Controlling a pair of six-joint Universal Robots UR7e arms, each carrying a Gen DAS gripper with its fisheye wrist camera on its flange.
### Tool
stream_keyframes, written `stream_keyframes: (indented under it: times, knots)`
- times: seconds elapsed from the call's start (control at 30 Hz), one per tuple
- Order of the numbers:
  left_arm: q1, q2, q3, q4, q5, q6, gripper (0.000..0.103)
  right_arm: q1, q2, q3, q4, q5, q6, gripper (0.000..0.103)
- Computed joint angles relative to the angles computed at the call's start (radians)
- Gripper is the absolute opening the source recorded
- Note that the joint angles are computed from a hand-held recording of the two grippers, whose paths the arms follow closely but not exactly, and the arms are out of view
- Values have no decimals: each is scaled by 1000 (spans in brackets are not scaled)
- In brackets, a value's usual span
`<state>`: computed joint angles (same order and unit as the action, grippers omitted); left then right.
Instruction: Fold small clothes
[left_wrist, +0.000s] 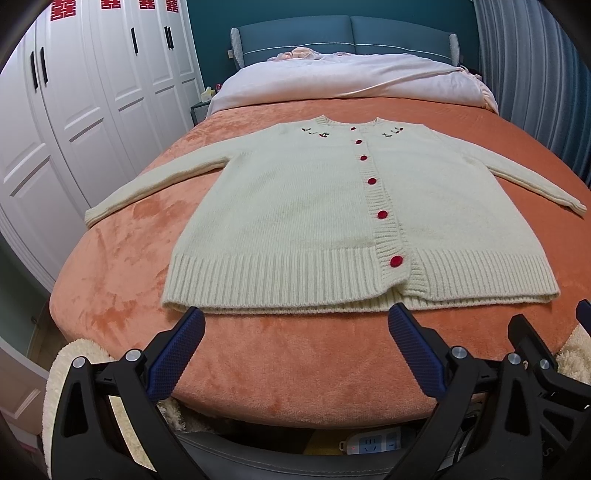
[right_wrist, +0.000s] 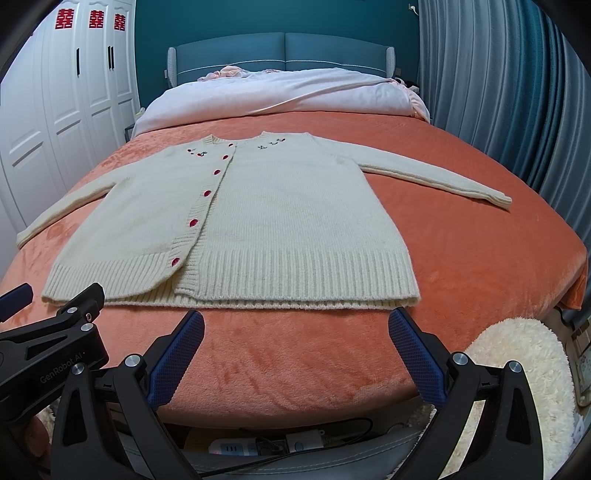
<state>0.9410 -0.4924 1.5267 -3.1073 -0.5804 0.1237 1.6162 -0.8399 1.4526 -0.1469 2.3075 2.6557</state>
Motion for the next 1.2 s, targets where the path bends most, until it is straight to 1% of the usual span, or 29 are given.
stream_keyframes:
  times: [0.9, 1.2]
  knots:
    - [0, -2, 2, 12, -1, -12, 97, -2, 2, -3, 8, 0, 6, 98]
    - [1, -3, -1, 33, 0, -34, 97, -7, 8, -18, 39, -4, 28, 98]
